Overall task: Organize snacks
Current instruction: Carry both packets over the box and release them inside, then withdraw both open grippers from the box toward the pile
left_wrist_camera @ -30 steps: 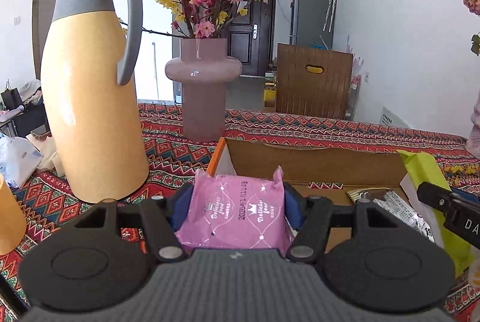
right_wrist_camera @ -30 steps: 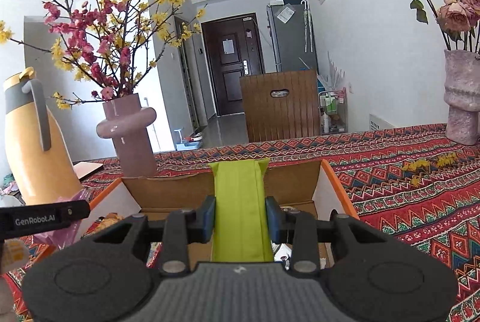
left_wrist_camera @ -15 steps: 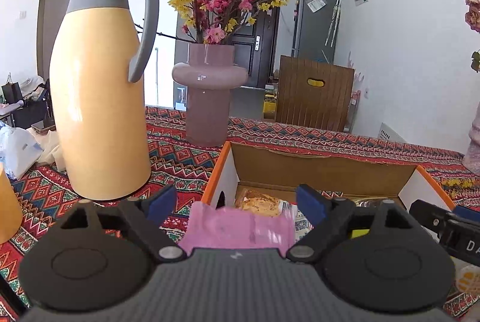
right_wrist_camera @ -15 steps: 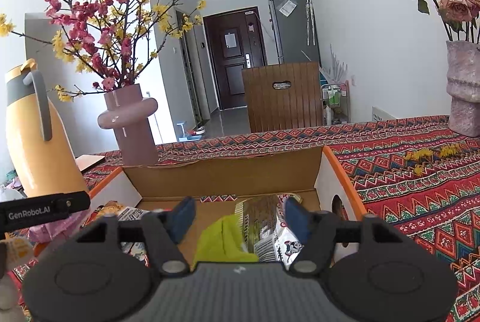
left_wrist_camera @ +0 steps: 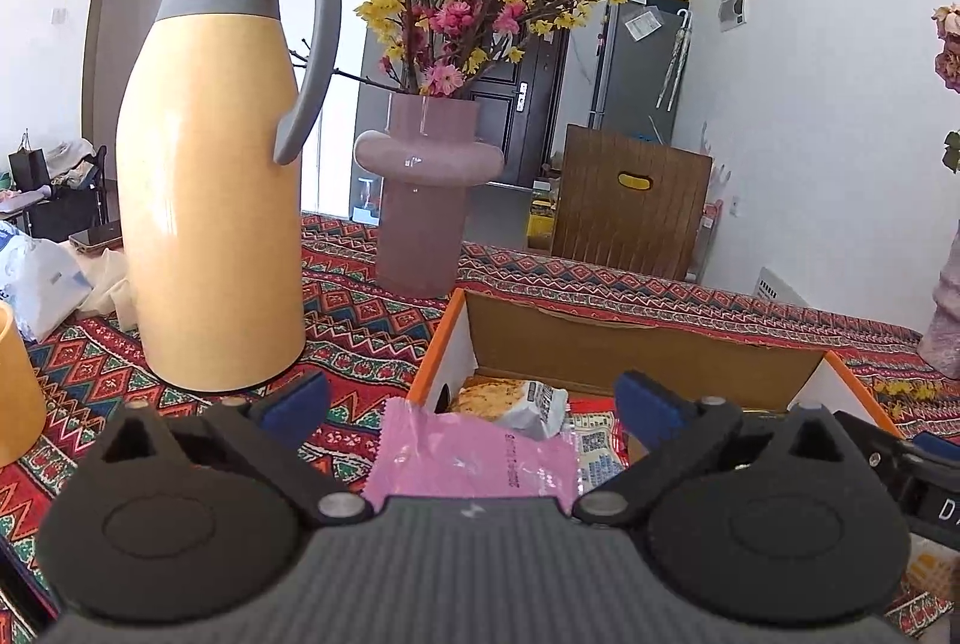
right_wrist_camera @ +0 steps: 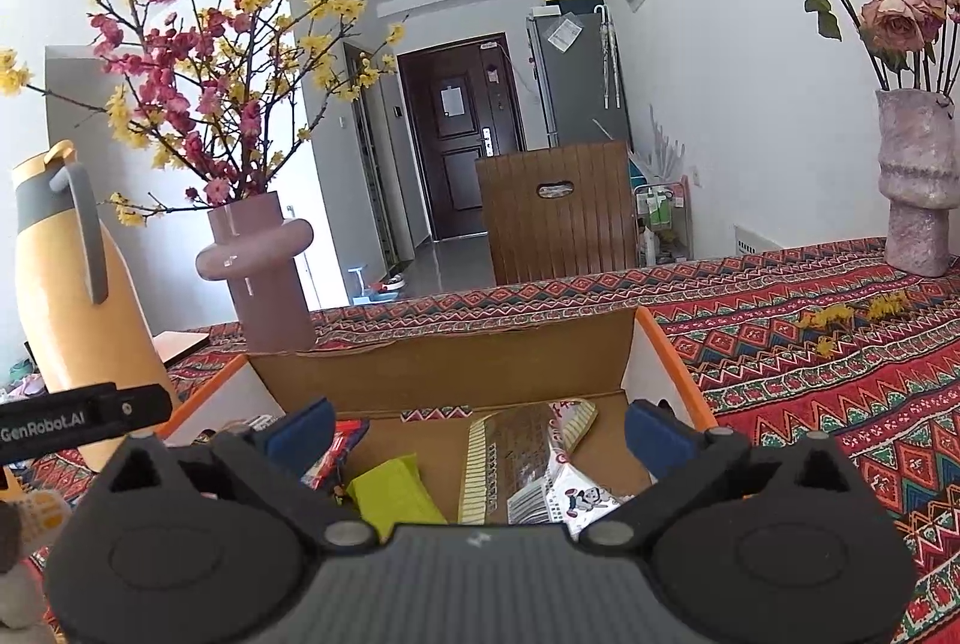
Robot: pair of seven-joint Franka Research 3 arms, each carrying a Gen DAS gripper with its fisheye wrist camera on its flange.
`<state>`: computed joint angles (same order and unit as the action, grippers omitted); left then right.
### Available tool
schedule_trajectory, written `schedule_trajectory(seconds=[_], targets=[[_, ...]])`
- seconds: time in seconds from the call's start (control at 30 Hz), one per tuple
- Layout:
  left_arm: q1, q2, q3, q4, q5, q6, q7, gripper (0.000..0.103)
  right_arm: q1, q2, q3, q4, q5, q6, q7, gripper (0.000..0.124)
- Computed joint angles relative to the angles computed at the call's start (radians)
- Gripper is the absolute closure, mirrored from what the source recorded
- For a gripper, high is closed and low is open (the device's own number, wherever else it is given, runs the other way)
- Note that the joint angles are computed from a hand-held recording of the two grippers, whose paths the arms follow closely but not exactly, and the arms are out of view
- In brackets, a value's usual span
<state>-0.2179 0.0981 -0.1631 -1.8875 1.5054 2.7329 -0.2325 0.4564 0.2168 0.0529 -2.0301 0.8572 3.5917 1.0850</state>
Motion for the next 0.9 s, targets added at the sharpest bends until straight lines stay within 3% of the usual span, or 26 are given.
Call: schedule_trajectory(seconds=[0.27, 0.47, 0.9], targets=[[0.007, -0.059, -0.011, -0.035, -0.038, 0.028, 0.026, 0.0, 0.025, -0.032, -0.005, -0.002, 0.079, 0.016, -0.082, 0.021], [0.03, -0.13, -0.028, -0.082, -0.037, 0.074, 0.036, 0.0, 0.005, -0.105, 0.032, -0.067, 0.062, 0.032, -0.082, 0.021], [0.096, -0.323, -0.079, -0.282, -0.087, 0.134, 0.105, 0.0, -0.006, -0.262, 0.104, -0.203, 0.233, -0.001, -0.236, 0.021]])
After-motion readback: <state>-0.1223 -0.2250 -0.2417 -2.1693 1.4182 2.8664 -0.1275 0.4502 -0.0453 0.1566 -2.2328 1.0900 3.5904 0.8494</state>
